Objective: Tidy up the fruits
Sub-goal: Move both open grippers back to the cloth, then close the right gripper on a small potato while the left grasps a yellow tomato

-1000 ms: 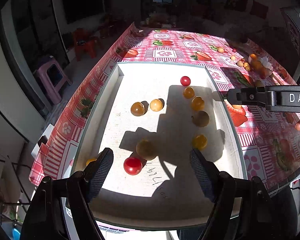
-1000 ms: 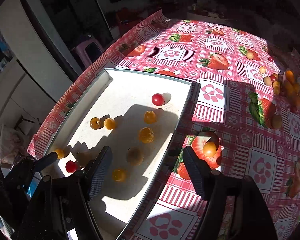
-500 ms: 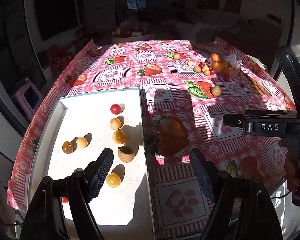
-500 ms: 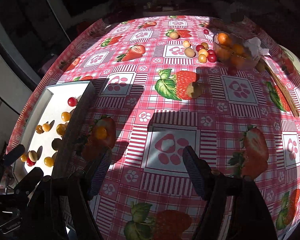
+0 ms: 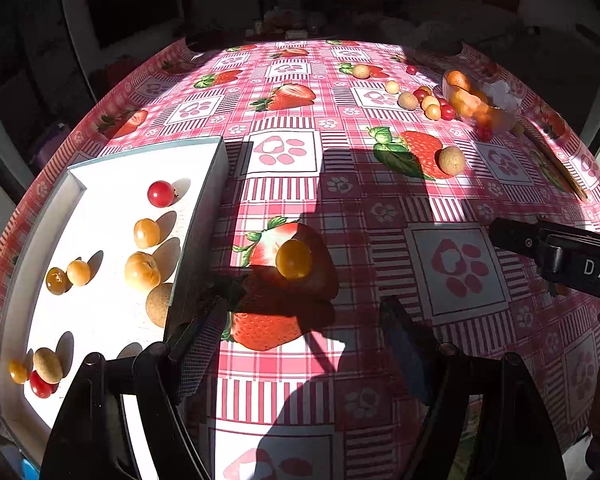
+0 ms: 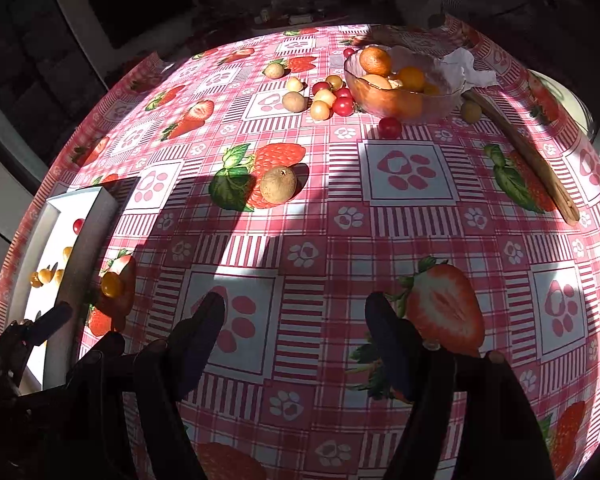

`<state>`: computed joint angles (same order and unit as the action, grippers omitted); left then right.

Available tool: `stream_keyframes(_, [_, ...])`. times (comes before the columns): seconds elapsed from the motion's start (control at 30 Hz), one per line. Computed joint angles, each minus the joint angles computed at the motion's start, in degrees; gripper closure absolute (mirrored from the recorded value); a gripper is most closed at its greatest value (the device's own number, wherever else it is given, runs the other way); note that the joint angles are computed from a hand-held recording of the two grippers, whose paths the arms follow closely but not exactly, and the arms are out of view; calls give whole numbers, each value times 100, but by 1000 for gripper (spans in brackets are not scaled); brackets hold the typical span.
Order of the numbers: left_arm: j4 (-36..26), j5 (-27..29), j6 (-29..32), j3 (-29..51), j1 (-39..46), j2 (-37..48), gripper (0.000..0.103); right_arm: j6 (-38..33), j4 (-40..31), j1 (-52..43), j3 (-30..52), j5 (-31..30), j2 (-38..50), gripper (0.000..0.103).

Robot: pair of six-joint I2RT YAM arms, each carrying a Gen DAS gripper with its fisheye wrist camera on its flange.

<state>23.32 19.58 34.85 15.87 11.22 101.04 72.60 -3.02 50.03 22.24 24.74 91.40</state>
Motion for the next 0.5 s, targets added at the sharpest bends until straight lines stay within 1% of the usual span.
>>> stream_keyframes(0.1, [299,-210,-280,80,-212,321,23,-302,465,-329,-78,-142,221,27])
stream_keyframes(0.13, [505,-282,-355,39,-300,370,23,-413,569,-441,-50,-172,320,27])
stream_keyframes(0.33, [564,-357,-709,237,-591,540,23,-1162,750,-881,370,-88,821,27])
stream_keyframes(0.5, [800,-296,-789,264,-679,687,23,-1690,816,-1190,779,-50,1234,27])
